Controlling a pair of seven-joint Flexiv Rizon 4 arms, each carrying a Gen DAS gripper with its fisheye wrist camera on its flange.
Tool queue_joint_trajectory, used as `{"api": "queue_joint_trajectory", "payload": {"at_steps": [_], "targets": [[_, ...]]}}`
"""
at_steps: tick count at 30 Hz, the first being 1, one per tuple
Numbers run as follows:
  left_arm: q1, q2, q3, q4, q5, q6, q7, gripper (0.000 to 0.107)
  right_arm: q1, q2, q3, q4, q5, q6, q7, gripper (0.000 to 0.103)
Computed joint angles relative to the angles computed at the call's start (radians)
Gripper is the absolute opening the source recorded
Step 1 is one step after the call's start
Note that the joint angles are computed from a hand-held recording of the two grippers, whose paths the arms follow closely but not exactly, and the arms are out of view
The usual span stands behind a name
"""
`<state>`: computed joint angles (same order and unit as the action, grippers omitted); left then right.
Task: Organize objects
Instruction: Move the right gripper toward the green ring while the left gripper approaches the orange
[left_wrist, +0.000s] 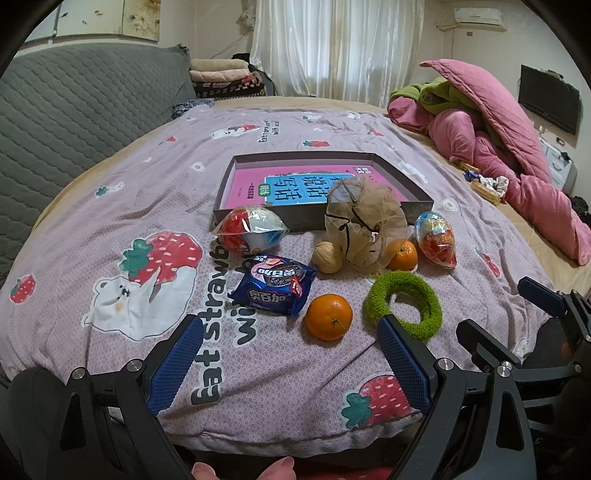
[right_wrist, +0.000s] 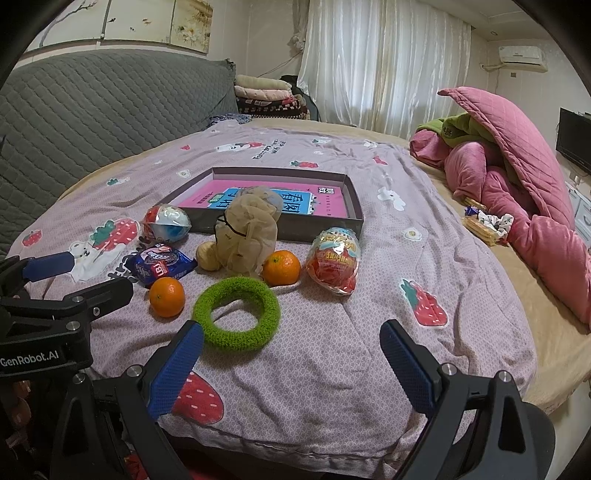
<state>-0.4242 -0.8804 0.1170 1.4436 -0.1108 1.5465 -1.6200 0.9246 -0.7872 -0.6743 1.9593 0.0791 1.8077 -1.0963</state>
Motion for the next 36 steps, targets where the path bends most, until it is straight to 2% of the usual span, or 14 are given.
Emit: {"api": "queue_joint_trajectory", "payload": {"at_steps": [20,36], "targets": [[0.036,-0.013,-0.044,-0.002,-0.013,-0.004,0.027,0.095,-0.021,0.001,0.021,-0.007,-0.016,-0.009,0.001,0.096],[0.092,-0.058,-0.124,-0.048,-0.038,-0.056,0.091,0.095,-0.109,0.000,0.112,-0.042,-0.088,-0.050,0.011,0.096]]}}
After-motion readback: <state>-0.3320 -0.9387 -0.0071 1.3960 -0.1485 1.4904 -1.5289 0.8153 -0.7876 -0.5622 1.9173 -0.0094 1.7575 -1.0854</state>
